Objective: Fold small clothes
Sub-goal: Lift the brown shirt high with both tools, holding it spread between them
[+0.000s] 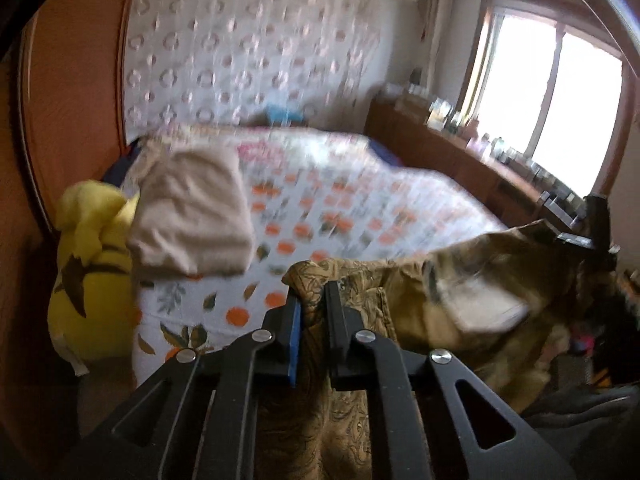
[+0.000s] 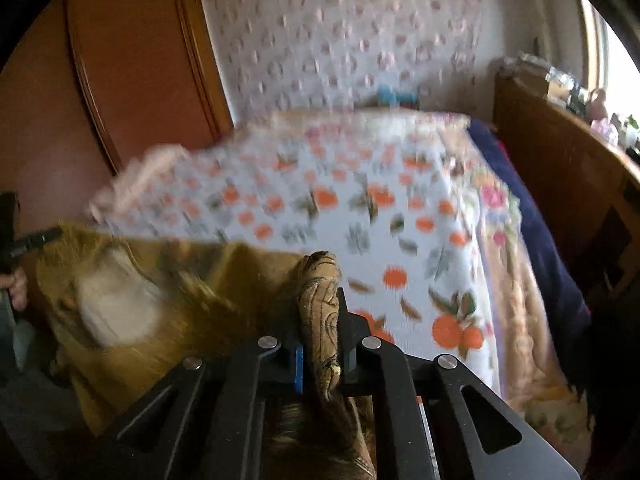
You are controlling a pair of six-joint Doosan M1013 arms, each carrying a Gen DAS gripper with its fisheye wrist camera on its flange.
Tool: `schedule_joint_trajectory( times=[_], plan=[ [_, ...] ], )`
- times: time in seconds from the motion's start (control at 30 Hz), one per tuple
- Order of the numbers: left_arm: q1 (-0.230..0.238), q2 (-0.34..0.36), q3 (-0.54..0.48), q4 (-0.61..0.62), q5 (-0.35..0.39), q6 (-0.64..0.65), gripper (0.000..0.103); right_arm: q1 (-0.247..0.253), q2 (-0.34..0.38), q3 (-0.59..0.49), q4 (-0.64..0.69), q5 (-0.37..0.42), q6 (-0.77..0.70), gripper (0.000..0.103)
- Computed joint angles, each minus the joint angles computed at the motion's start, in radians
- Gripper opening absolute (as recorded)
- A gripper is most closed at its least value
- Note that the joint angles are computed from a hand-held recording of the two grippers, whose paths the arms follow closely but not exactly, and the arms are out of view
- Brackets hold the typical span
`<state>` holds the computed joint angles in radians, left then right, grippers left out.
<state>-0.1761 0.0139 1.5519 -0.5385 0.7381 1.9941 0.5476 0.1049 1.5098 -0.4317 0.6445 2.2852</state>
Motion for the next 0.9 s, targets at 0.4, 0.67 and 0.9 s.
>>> schedule_joint_trajectory(
  times=[0.4, 0.67, 0.9],
  plan=[
    [-0.010, -0.087, -0.052, -0.152, -0.155, 0.167, 0.010, 0.116, -0.098, -0.054, -0.454, -0.069, 0.215, 0.009],
    [-0.009, -0.096, -0.124, -0.187, -0.263, 0.247, 0.010, 0.170, -0.107, -0.155, -0.666, -0.024, 0.260, 0.009],
    [0.004, -0.076, -0.189, -0.191, -0.313, 0.278, 0.010, 0.229, -0.102, -0.221, -0.824, 0.005, 0.272, 0.009]
  ],
)
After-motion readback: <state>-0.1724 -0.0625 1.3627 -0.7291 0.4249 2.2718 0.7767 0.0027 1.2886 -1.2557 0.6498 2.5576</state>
